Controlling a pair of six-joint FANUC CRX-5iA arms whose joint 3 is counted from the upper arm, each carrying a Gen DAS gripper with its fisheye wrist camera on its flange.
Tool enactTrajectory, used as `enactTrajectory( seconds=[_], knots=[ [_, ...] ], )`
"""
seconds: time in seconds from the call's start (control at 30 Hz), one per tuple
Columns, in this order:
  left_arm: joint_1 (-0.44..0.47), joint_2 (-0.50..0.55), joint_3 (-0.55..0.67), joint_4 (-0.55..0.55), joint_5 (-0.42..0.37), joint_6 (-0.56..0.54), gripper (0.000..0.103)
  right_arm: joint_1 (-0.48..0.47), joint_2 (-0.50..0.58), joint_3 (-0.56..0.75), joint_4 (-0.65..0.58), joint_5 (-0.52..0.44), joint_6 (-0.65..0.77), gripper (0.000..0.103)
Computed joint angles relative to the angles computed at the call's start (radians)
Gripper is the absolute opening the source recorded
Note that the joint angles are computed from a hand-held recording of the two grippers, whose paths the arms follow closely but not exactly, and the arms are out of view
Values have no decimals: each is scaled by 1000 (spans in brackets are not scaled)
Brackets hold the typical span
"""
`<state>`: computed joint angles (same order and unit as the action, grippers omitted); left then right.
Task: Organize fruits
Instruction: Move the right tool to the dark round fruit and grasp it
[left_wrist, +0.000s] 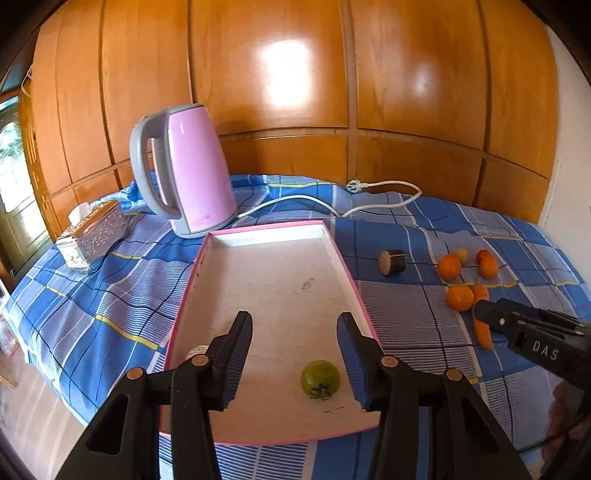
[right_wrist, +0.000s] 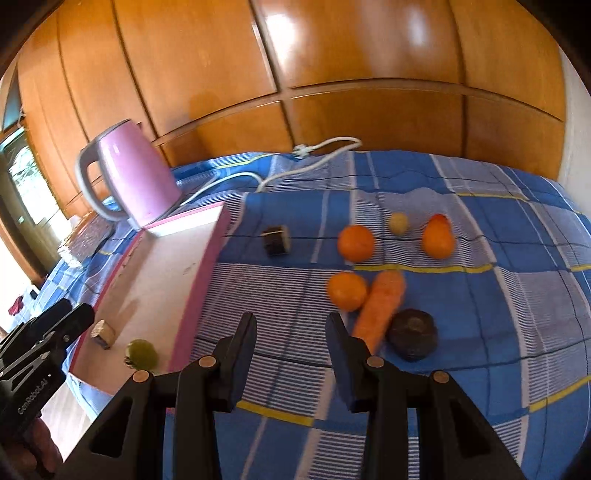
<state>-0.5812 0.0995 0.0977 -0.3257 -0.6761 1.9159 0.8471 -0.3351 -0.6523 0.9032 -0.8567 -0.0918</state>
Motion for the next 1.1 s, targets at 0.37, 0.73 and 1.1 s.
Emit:
enactTrajectory(
  seconds=[0.37, 0.73, 1.1],
  knots=[
    [-12, 19, 9, 33, 3, -58, 48, -10, -57, -51, -24, -73, -48, 39],
    [-22, 38, 16, 101, 8, -149, 48, -8, -96, -82, -54, -117, -66, 39],
    [-22, 86, 7, 364, 18, -396, 48, -1, -140, -106, -63, -167, -89, 39]
  ],
)
